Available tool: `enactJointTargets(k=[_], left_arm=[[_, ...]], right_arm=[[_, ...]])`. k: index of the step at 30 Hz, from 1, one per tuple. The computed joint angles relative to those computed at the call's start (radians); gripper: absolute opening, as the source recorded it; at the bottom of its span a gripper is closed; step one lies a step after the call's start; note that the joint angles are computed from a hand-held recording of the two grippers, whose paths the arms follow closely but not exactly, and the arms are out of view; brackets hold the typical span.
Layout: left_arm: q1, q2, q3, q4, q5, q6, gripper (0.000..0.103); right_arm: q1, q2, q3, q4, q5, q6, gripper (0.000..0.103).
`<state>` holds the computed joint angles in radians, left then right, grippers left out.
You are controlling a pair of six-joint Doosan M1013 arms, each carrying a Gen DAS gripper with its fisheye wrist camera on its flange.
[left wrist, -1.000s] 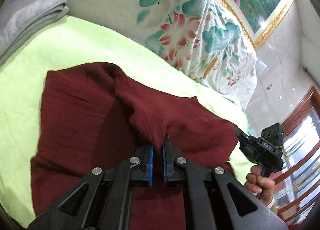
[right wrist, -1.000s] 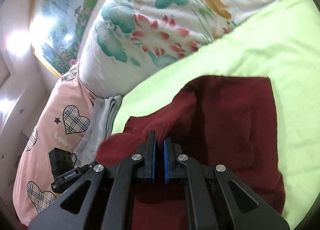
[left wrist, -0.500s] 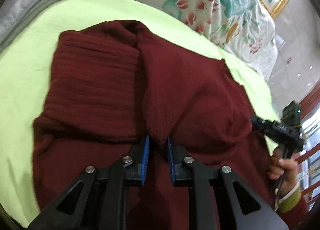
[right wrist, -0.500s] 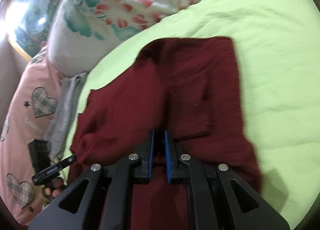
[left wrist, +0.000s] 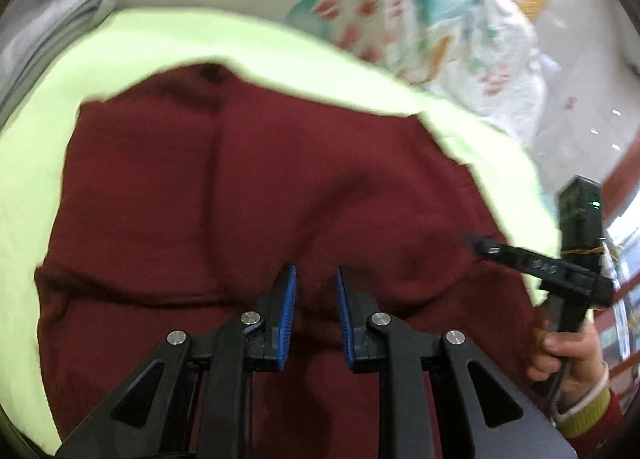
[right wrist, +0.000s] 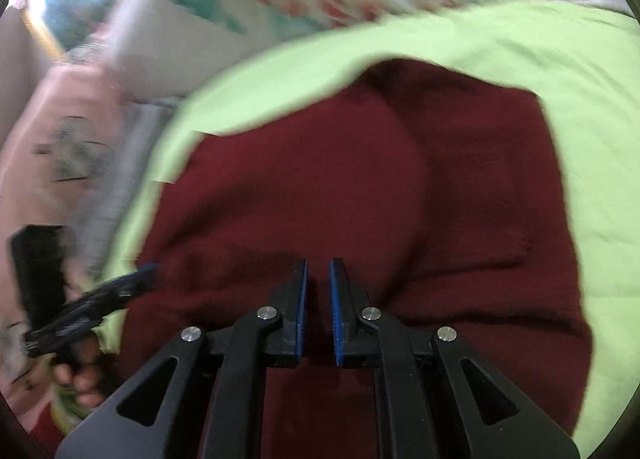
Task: Fold large clothes
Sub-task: 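Release the sweater and lift both grippers away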
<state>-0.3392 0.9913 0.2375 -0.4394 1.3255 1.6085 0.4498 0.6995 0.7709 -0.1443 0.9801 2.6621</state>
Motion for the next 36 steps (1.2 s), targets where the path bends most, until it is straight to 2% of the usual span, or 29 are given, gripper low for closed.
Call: enactJointTargets(k=[1,3,6,8,10,11,14,20,23,30,33,36], left_arm=[[0.006,-0.005,0.019,-0.016,-0.005,-0.005,0.015],[0.025,-0.023,0.076,-0.092,-0.036,-0.013,0.015],[0.025,-0.062,0.141,-0.073,-0.068,-0.011,0.012],[0.021,-0.103,0.203,-0.055,-0.1,0.01,0.016],[0.018,-0.165,0.3,-0.03,-0.157,0.022,0.03],[0.02,-0.187,0.337,-0.034,-0.177,0.03,0.031],[0.028,-0.272,0.472,-0.044,-0.244,0.051,0.032],[0.05,-0.42,0.709,0.005,-0.359,0.016,0.048],[0.066,-0.482,0.812,0.035,-0.392,-0.025,0.049],[0.096,-0.559,0.955,0.095,-0.411,-0.075,0.051],[0.106,-0.577,0.986,0.093,-0.425,-0.09,0.051],[0.109,-0.59,1.005,0.081,-0.436,-0.079,0.052]], right_arm=[[-0.005,-0.014,0.034,0.001,-0.012,0.037,0.011],[-0.009,-0.042,0.09,0.013,-0.067,0.066,0.01],[-0.004,-0.069,0.128,0.005,-0.116,0.089,0.011],[0.006,-0.086,0.142,-0.022,-0.132,0.107,0.02],[0.022,-0.113,0.171,-0.075,-0.161,0.151,0.031],[0.033,-0.128,0.189,-0.106,-0.167,0.18,0.035],[0.06,-0.172,0.248,-0.179,-0.186,0.271,0.035],[0.12,-0.238,0.34,-0.3,-0.176,0.439,0.036],[0.15,-0.266,0.384,-0.342,-0.159,0.508,0.038],[0.199,-0.325,0.474,-0.4,-0.133,0.628,0.039],[0.209,-0.345,0.507,-0.438,-0.118,0.693,0.048],[0.217,-0.36,0.534,-0.456,-0.113,0.737,0.048]])
